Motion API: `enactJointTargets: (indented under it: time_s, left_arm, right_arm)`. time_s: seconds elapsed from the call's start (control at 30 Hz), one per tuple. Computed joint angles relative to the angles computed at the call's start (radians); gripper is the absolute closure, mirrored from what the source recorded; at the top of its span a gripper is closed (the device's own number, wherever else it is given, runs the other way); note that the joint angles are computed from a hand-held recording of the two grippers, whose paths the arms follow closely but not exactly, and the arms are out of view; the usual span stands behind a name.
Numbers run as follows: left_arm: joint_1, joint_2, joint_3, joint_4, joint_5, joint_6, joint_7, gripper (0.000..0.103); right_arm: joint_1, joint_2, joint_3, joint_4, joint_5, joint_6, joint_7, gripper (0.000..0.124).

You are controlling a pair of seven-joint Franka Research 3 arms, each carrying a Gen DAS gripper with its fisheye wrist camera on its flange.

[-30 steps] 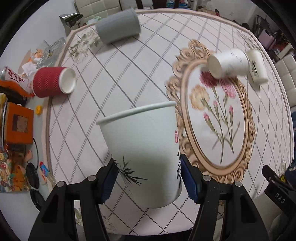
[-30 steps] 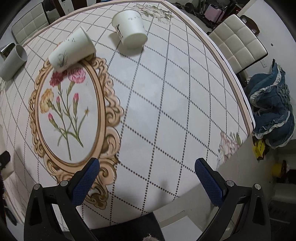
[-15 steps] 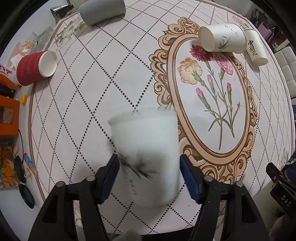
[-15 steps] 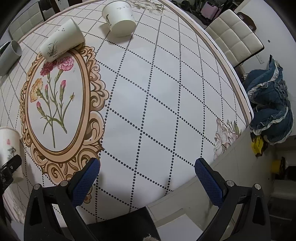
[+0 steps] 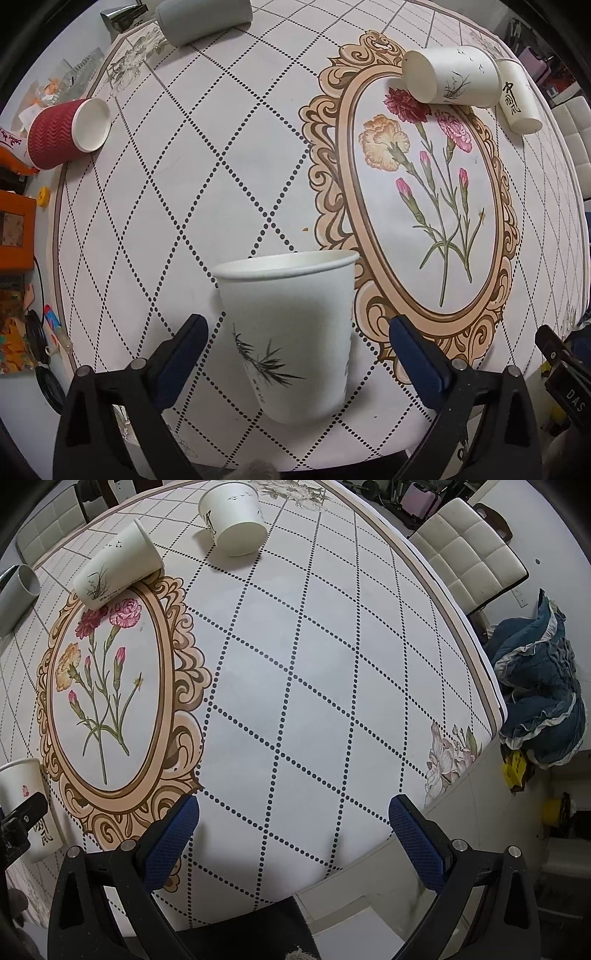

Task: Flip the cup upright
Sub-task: 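Lift the white cup with the left gripper and rotate it opening-up, then bring the white cup to the right gripper while the right gripper closes on it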

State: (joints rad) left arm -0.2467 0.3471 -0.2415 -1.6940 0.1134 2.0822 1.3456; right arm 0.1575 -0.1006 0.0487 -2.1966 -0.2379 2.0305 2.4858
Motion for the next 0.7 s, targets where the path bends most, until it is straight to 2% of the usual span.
enactJointTargets:
  time_s: [0.33,0.7]
  left_arm:
    - [-0.022,0.022,0.001,0.067,0.029,-0.033,-0.03,0.003]
    - [-0.005,-0.099,-0.001,0.028,-0.002,-0.019,-0.023,0.003]
  right_arm:
    - [-0.005,-0.01,-0.002,-0.008,0.001,0.002,0.003,0.021]
    - [-0.005,-0.032,0.009,0.023,-0.009,-0.015,0.017,0.021]
